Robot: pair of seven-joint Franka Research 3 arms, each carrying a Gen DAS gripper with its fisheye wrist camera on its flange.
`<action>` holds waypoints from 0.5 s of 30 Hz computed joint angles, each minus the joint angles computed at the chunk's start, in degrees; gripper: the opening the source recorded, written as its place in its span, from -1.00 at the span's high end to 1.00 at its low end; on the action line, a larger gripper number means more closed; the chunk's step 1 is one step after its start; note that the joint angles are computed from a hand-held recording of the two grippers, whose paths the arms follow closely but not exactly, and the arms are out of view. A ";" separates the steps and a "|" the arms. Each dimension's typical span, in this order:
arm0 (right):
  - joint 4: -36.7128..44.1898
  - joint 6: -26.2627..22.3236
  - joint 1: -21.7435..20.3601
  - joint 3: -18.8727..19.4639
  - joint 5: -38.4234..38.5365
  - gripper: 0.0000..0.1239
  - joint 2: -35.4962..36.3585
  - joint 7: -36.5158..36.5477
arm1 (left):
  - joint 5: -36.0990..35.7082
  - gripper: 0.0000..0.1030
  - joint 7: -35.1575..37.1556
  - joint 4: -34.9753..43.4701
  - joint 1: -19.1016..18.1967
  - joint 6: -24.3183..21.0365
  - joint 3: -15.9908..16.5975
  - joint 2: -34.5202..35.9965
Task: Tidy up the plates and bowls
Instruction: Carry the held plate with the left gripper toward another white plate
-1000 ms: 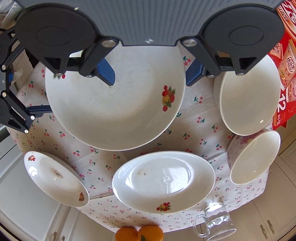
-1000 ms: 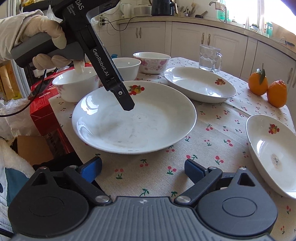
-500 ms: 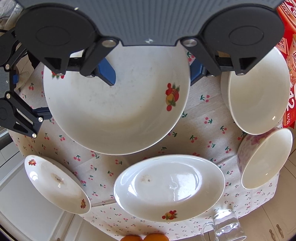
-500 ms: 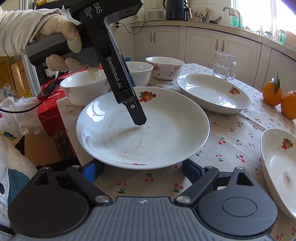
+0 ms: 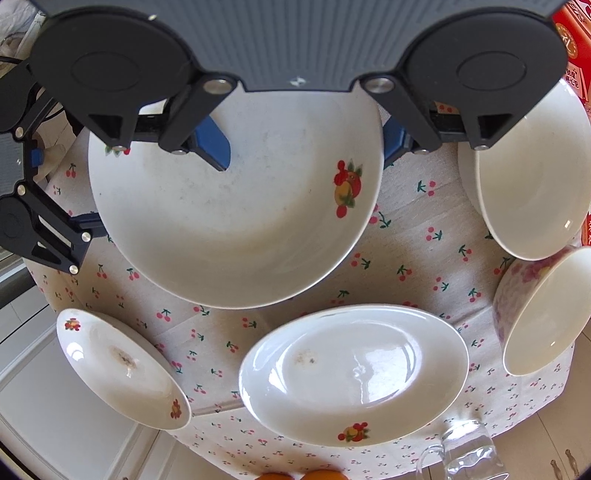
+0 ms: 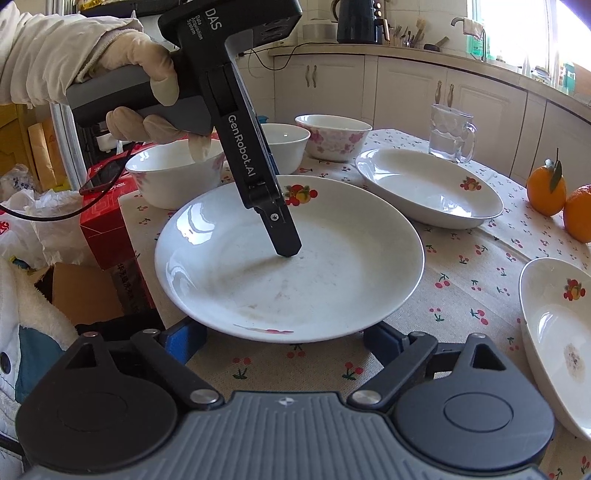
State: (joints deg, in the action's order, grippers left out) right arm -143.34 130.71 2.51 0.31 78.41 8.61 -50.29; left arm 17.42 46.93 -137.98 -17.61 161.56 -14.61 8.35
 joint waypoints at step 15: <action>0.31 0.78 -0.65 -0.62 -3.46 -0.52 -0.67 2.25 | -3.56 -0.47 3.75 -0.13 0.33 3.08 -0.89 0.18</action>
